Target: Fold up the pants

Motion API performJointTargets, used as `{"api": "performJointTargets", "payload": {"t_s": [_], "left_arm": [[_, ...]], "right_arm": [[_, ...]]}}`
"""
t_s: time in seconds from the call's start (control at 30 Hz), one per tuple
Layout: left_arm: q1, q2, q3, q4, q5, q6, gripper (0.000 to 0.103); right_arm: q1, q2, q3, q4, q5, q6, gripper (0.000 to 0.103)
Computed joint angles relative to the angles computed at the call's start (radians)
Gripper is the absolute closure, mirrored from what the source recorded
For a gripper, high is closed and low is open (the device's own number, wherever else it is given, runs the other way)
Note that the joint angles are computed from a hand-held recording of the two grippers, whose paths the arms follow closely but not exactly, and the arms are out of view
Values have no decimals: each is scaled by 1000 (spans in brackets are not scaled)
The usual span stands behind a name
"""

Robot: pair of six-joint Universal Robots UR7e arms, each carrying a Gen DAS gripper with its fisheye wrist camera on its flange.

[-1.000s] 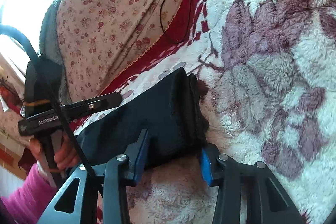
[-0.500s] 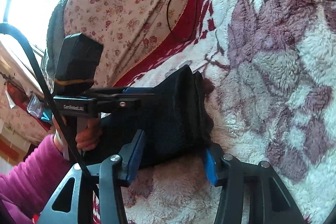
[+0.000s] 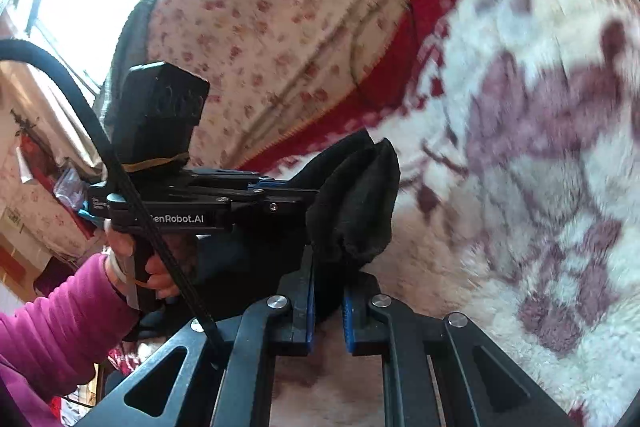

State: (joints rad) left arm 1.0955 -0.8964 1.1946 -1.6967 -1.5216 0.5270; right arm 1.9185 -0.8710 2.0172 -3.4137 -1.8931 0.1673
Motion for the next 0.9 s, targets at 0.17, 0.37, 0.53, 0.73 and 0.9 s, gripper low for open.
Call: {"api": "performJointTargets", "payload": {"t_s": [0.17, 0.37, 0.53, 0.73, 0.9], "left_arm": [[-4, -73, -17, -22, -27, 3, 89], [24, -168, -46, -22, -32, -31, 89], [61, -265, 4, -44, 8, -60, 89], [160, -342, 47, -72, 86, -152, 90], [254, -391, 101, -133, 186, -262, 90]], "right_arm": [[74, 6, -74, 23, 1, -49, 93], [162, 51, -197, 117, 29, -123, 93], [200, 139, -314, 215, 111, -164, 93], [207, 309, -506, 406, 220, -195, 93], [193, 454, -663, 587, 229, -202, 90]]}}
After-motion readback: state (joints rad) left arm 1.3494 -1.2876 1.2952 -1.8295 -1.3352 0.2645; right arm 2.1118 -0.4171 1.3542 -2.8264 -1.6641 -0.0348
